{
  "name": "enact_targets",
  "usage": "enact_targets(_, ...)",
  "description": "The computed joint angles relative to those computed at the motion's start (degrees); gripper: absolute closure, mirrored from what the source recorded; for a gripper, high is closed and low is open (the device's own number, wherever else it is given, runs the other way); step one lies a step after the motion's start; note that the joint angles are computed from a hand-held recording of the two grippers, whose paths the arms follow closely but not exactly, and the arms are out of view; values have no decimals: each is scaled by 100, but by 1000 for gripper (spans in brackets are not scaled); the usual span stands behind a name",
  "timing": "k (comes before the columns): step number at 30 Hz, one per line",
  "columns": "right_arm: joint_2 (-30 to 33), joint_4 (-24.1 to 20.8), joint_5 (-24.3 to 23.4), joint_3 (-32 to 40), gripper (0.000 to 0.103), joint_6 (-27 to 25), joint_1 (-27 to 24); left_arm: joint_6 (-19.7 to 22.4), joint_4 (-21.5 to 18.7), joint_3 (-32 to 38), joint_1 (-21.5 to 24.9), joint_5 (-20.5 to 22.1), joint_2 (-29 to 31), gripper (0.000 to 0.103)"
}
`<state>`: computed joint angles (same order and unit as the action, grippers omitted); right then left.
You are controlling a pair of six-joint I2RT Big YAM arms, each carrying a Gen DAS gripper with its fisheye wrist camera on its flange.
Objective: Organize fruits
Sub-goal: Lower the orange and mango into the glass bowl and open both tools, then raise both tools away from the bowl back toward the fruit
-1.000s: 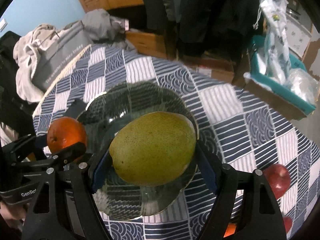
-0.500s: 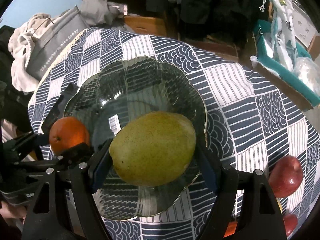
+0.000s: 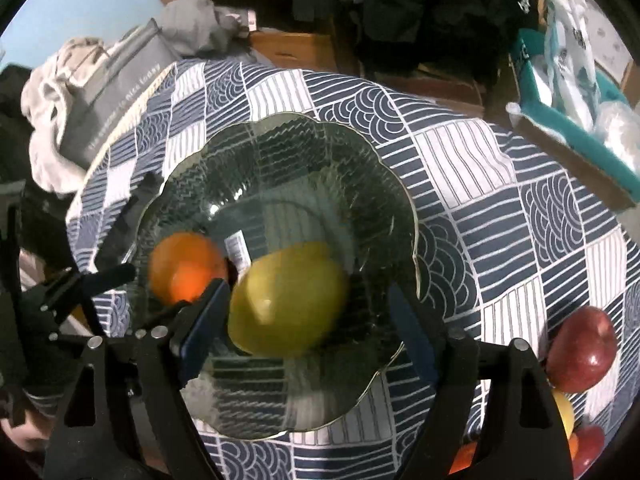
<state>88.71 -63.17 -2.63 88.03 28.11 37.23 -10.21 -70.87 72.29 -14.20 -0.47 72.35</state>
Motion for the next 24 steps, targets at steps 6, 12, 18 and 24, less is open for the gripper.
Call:
enact_targets(6,13,-28,28,35,23,-44,39,36,-74,44,-22,30,-68,17)
enact_targets(12,-133,63,150,12,20,18,82,22,-75,160,-114,18,-221,17)
enact_targets(18,-390,11,568,77,20,80,124,38,21,361,-267,-6,-337,17)
enact_targets(24,-713,-185,1190,164,20,115,165,-60,105,554,-383,158,-429,17)
